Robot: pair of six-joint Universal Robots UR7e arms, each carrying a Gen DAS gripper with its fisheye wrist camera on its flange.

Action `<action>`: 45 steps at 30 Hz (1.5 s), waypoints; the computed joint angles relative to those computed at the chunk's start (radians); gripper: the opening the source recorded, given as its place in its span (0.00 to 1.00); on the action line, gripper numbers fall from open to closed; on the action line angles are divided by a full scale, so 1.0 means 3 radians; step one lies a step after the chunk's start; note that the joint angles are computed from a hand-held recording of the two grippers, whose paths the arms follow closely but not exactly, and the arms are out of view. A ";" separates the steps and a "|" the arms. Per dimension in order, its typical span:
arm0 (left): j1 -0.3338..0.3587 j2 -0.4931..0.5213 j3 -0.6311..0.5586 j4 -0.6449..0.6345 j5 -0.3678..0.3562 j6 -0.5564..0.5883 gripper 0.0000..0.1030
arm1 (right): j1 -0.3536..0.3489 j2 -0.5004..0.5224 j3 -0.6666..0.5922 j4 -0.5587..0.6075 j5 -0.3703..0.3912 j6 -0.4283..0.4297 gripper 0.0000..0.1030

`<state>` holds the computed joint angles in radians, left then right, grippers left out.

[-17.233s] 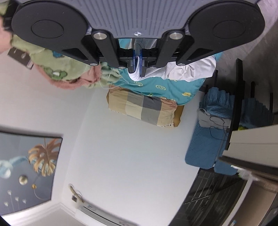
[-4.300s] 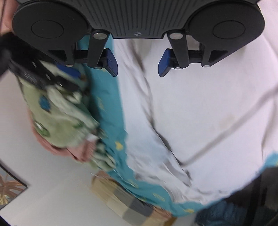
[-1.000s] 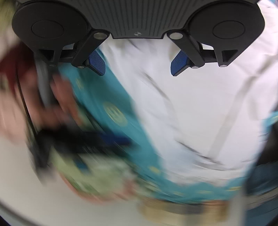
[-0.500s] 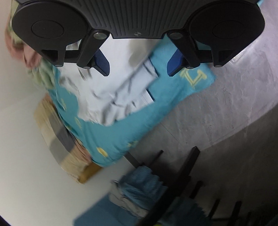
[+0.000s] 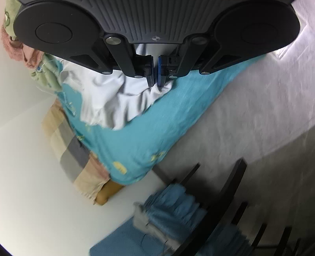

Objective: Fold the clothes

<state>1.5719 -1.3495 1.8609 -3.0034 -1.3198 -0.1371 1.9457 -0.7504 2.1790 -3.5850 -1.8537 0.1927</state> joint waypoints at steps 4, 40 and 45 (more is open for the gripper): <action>-0.0089 -0.0029 -0.0093 -0.0021 0.0217 -0.0009 0.03 | -0.0003 -0.0016 0.0023 -0.0033 0.0016 -0.0004 0.36; -0.2383 -0.0978 0.1684 0.0618 0.2050 0.0732 0.72 | -0.0050 -0.0087 0.0139 -0.0541 0.0039 -0.0307 0.36; -0.3046 -0.2136 0.2015 0.1960 0.2365 -0.0251 0.78 | 0.0064 -0.0055 0.0158 -0.0707 0.0104 -0.0646 0.36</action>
<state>0.6581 -1.9903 2.4654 -2.4155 -0.6103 -0.2123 1.9648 -0.7670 2.2265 -3.7972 -1.8224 -0.0009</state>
